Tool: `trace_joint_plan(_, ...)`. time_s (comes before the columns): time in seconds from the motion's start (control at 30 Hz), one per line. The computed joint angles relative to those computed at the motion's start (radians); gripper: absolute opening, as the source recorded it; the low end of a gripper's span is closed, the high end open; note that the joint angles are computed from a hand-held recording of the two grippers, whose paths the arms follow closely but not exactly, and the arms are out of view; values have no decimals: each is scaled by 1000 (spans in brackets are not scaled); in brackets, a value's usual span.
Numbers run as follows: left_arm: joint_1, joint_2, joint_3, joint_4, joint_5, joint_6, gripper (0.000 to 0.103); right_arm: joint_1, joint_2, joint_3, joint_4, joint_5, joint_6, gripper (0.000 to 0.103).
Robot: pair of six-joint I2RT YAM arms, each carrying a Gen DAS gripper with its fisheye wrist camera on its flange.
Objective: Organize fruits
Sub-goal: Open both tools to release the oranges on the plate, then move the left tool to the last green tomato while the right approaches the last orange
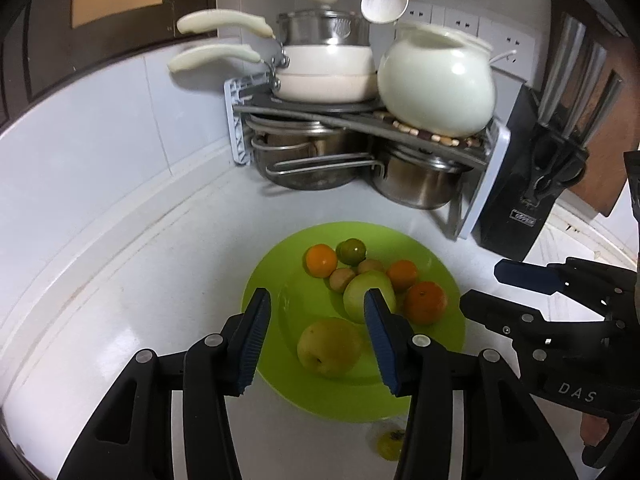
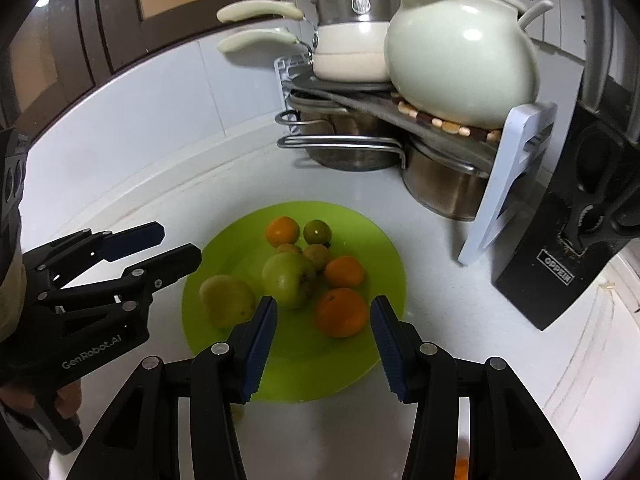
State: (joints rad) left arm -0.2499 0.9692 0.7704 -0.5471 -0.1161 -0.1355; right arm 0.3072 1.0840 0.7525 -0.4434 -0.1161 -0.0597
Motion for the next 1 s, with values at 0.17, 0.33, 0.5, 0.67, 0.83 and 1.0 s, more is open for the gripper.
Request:
trace_joint_plan(0.17, -52, -89, 1, -66, -43, -36, 51, 3, -103, -16, -44, 3, 1, 50)
trace_joint_plan(0.33, -127, -168, 10, -140, -102, -86, 55, -2, -189, -23, -100, 1, 1, 50)
trace_joint_plan(0.5, -228, -232, 26, -212, -192, -151, 66, -12, -280, -37, -149, 5, 15, 58)
trace_joint_plan(0.67, -336, -283, 48, -288, -288, -226, 74, -36, -364, -41, -208, 3, 12, 64)
trace_joint_plan(0.83, -478, -312, 60, -352, -413, -316, 84, -37, -461, -48, -260, 36, 14, 69)
trace_joint_plan(1.0, -609, -326, 69, -419, -533, -414, 94, -40, -562, -65, -306, 78, 18, 73)
